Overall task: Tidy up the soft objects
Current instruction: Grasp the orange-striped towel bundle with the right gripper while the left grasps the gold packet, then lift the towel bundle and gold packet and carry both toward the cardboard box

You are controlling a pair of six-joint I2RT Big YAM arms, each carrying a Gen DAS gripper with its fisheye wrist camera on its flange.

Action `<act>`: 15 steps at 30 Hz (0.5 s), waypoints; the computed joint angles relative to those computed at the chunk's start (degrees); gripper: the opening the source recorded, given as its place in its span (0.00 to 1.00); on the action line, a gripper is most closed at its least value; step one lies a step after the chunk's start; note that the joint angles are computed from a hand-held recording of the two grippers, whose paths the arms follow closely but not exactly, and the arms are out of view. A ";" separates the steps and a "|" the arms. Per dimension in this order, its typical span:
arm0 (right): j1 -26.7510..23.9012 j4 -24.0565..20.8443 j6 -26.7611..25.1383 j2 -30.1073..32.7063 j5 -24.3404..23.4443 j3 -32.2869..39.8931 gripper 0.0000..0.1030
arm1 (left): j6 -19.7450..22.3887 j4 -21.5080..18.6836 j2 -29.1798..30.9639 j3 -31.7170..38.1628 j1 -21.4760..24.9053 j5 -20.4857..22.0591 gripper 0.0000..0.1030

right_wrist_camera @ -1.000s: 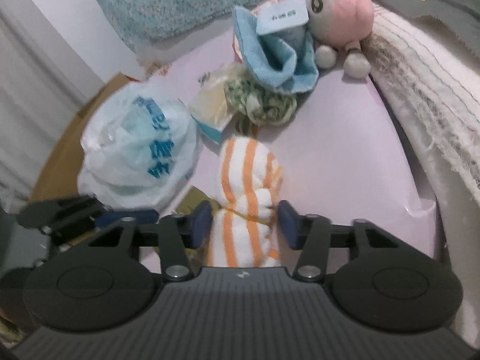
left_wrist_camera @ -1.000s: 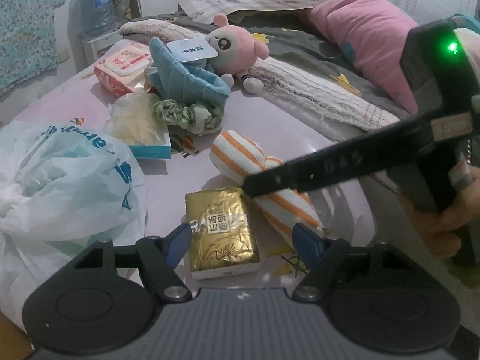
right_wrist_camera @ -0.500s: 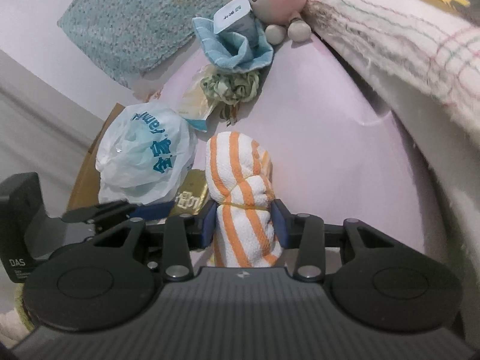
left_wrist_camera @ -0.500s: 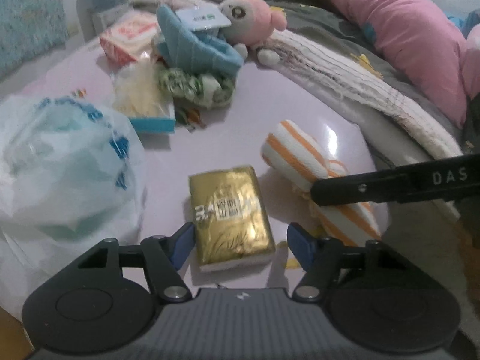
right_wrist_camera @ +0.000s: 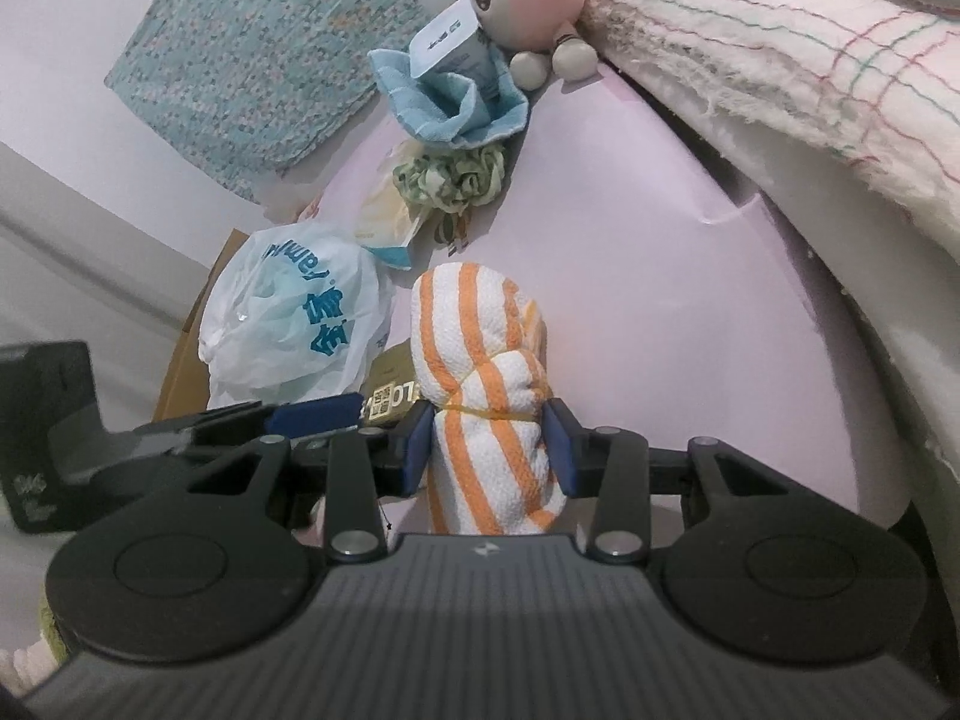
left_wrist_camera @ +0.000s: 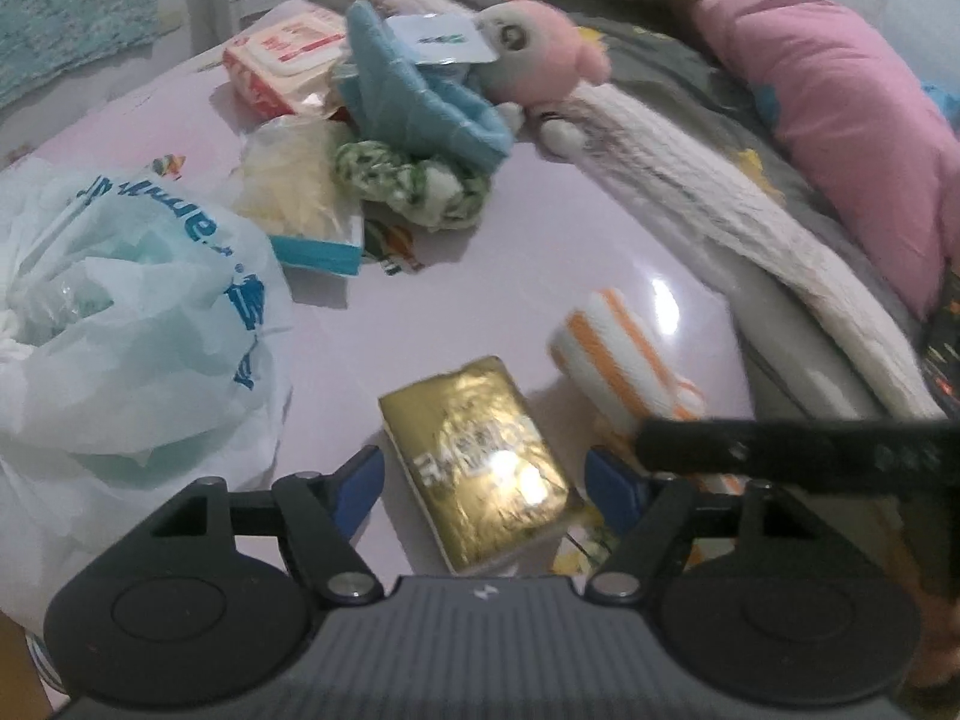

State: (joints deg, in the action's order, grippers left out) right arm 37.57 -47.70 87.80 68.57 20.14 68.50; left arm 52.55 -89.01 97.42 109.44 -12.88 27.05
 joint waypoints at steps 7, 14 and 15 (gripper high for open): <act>0.66 -0.88 0.38 0.08 0.93 0.33 0.39 | -1.94 2.20 -0.23 -1.80 -1.15 -1.62 0.67; -0.24 0.70 -2.02 0.57 -1.62 0.32 0.40 | -2.55 2.42 0.05 -1.79 -0.81 -0.69 0.64; -0.34 0.98 -2.01 0.53 -1.83 0.20 0.40 | -2.61 2.22 0.17 -1.64 -0.70 -0.45 0.63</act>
State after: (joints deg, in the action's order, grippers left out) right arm 37.23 -46.72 85.78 69.10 18.32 68.70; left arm 49.94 -86.79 97.59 107.80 -13.58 26.60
